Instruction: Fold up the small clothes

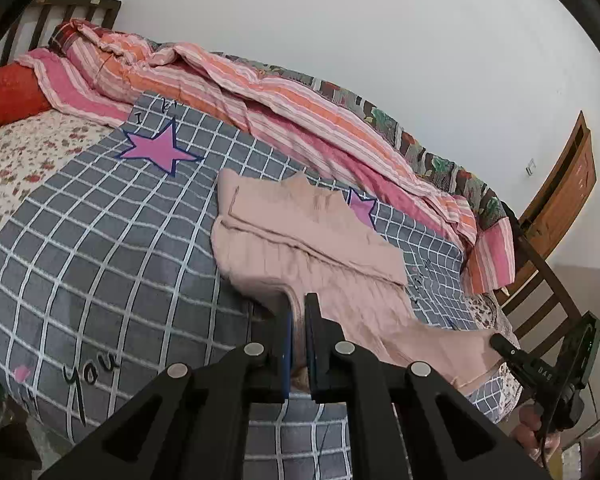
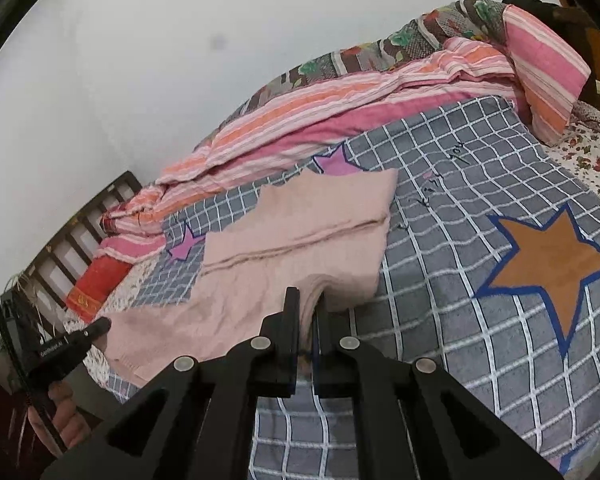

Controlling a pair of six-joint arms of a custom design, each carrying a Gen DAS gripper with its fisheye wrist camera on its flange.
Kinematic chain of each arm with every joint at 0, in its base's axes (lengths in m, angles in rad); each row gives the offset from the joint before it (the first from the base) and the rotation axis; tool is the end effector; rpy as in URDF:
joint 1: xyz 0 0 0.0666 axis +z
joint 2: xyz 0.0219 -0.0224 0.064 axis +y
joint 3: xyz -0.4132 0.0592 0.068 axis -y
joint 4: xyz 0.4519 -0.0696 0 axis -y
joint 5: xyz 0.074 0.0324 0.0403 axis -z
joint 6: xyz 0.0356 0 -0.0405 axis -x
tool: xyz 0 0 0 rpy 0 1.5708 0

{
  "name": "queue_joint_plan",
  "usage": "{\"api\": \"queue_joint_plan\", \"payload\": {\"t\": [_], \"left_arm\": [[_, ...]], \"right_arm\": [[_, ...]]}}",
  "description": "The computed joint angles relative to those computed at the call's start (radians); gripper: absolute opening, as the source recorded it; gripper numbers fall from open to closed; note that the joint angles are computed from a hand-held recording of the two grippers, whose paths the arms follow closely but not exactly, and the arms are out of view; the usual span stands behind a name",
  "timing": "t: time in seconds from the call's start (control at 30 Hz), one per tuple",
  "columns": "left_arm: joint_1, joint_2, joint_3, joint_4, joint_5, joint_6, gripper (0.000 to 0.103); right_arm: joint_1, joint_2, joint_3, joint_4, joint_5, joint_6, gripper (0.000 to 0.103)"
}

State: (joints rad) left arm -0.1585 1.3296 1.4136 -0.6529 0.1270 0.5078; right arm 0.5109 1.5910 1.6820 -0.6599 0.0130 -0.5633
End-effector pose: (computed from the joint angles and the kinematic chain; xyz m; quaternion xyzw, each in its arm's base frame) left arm 0.5241 -0.0887 0.5269 -0.1221 0.8673 -0.2093 0.4347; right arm 0.5591 0.3124 0.5242 0.0261 0.8767 0.2408 0.4155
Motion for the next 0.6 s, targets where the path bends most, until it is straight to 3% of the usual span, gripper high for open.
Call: {"api": "queue_joint_plan", "payload": {"t": [0.3,0.6], "left_arm": [[0.022,0.099,0.121,0.02,-0.021,-0.015,0.007],[0.049,0.289,0.351,-0.011,-0.064,-0.023,0.007]], "right_arm": [[-0.036,0.102,0.137,0.028,-0.038,-0.07,0.005],[-0.082,0.272,0.379,-0.002,-0.076,-0.12,0.005]]}}
